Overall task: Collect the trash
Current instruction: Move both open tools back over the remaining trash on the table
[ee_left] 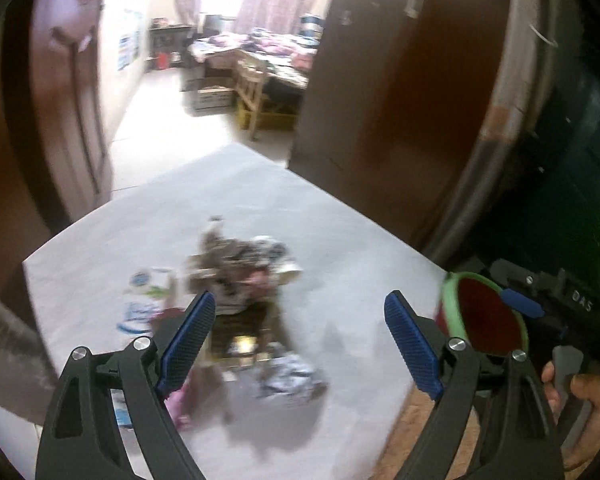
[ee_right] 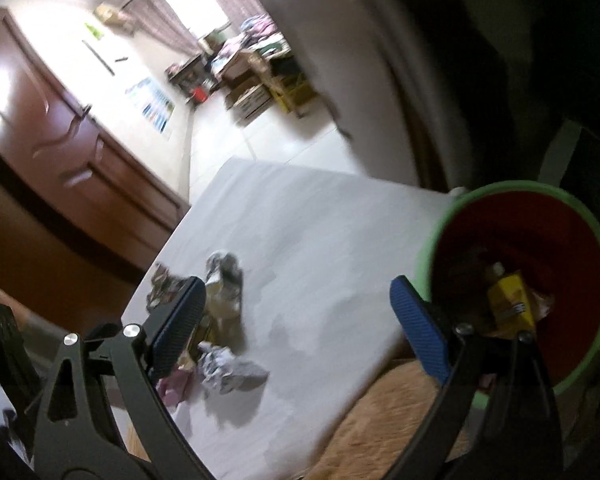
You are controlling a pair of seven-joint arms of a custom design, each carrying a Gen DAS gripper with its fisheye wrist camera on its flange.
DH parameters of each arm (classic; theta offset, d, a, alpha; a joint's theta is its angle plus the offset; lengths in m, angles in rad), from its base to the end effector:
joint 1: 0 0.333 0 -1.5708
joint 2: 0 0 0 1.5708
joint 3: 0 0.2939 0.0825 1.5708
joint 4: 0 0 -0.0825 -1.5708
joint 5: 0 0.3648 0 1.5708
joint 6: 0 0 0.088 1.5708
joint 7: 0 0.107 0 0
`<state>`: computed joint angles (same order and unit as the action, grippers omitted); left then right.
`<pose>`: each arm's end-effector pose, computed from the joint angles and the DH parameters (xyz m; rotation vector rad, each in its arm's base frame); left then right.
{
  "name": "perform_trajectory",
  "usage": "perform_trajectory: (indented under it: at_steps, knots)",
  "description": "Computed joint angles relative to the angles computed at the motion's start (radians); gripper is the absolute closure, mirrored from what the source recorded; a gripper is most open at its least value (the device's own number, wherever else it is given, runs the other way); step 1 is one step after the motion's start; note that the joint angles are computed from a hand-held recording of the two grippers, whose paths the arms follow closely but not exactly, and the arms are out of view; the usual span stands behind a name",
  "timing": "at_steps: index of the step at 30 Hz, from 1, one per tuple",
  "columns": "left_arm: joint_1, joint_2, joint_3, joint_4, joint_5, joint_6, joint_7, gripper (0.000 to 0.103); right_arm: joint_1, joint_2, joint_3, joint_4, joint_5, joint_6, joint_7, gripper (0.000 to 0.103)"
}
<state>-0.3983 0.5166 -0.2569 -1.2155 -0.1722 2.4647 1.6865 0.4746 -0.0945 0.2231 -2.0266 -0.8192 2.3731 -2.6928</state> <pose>0.6049 -0.3990 0.5584 -1.3021 2.4581 -1.1375 0.4258 0.3509 0.5245 -0.8541 2.2203 -0.4669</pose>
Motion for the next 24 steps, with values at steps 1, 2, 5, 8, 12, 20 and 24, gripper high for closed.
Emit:
perform_trajectory:
  at_steps: [1,2,5,8,12,20,24]
  knots:
    - [0.006,-0.007,0.008,-0.013,0.0,0.007,-0.009,0.021,0.002,0.022,0.001,0.028,0.007,-0.002,-0.026,0.011]
    - [0.013,-0.008,0.011,-0.015,-0.002,0.007,-0.011,0.021,0.006,0.039,0.0,0.048,0.011,-0.005,-0.044,0.011]
    - [0.045,-0.032,0.015,-0.057,-0.022,0.024,-0.019,0.021,0.023,0.087,-0.005,0.11,0.019,-0.018,-0.089,0.011]
    - [0.066,-0.045,0.018,-0.081,-0.031,0.04,-0.017,0.021,0.042,0.129,-0.018,0.162,0.04,-0.028,-0.135,0.011]
    - [0.084,-0.044,0.021,-0.089,-0.042,0.035,-0.034,0.021,0.066,0.192,-0.036,0.239,0.084,-0.036,-0.212,0.011]
    - [0.107,-0.042,0.035,-0.101,-0.047,0.032,-0.078,0.021,0.115,0.307,-0.068,0.373,0.153,-0.027,-0.335,0.011]
    - [0.118,-0.041,0.037,-0.106,-0.049,0.033,-0.098,0.021,0.134,0.346,-0.082,0.413,0.197,-0.022,-0.383,0.011]
